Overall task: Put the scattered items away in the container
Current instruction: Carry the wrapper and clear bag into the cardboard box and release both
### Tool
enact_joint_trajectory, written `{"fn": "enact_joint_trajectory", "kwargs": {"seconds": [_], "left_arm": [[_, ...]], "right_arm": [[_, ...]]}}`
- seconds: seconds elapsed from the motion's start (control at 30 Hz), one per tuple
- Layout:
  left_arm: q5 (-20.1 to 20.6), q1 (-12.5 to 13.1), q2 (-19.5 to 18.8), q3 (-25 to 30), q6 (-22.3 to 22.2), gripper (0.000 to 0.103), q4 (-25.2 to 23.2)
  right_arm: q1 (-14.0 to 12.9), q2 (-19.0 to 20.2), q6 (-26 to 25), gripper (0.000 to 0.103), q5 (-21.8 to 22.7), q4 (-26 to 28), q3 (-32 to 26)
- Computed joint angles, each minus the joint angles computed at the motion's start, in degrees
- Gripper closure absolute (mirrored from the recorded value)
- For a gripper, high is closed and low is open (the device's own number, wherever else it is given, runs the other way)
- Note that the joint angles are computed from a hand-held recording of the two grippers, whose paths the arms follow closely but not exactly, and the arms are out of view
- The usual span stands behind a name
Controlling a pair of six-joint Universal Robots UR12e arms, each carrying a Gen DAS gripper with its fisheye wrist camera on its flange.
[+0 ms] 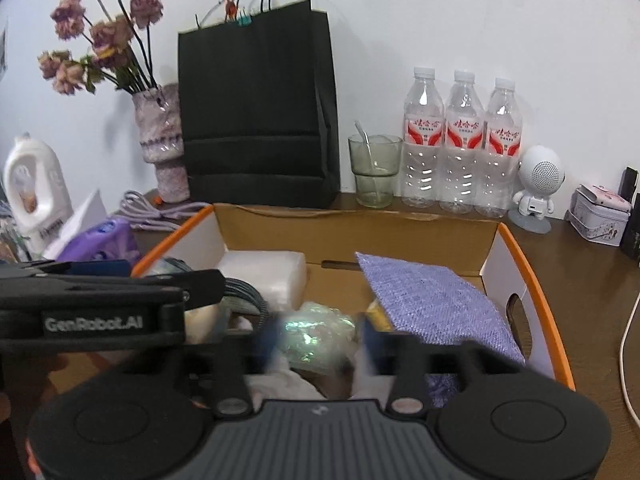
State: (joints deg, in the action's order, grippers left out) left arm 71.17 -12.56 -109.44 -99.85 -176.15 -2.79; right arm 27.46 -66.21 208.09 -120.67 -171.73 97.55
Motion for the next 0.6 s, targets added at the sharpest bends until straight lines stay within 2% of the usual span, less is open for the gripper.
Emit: {"fn": "enact_joint_trajectory", "kwargs": {"seconds": [0.03, 0.2, 0.37, 0.5, 0.6], "left_arm": [[-0.28, 0.16, 0.30, -0.23, 0.17, 0.000, 0.31], [-3.46, 1.36, 1.67, -1.61, -1.00, 0.000, 1.62], [-6.55, 2.69, 3.84, -4.17, -0.36, 0.000, 2.24], [-9.36, 4.63, 6.51, -8.36, 2.42, 0.000, 3.63], [-11.26, 6.59, 8.93, -12.34, 5.09, 0.000, 3.22]], "right_arm": [[0.42, -0.08, -0.85, 0.015, -0.91, -0.76, 0.16], [1.59, -1.23, -1.60, 0.000, -2.34, -1.93, 0.87], [2.83, -2.52, -2.09, 0.000, -3.80, -3.55, 2.30], [4.31, -3.87, -2.02, 0.000, -5.73, -4.60, 4.77], [5.81, -5.09, -0.17, 0.000, -6.88, -4.26, 7.34]]}}
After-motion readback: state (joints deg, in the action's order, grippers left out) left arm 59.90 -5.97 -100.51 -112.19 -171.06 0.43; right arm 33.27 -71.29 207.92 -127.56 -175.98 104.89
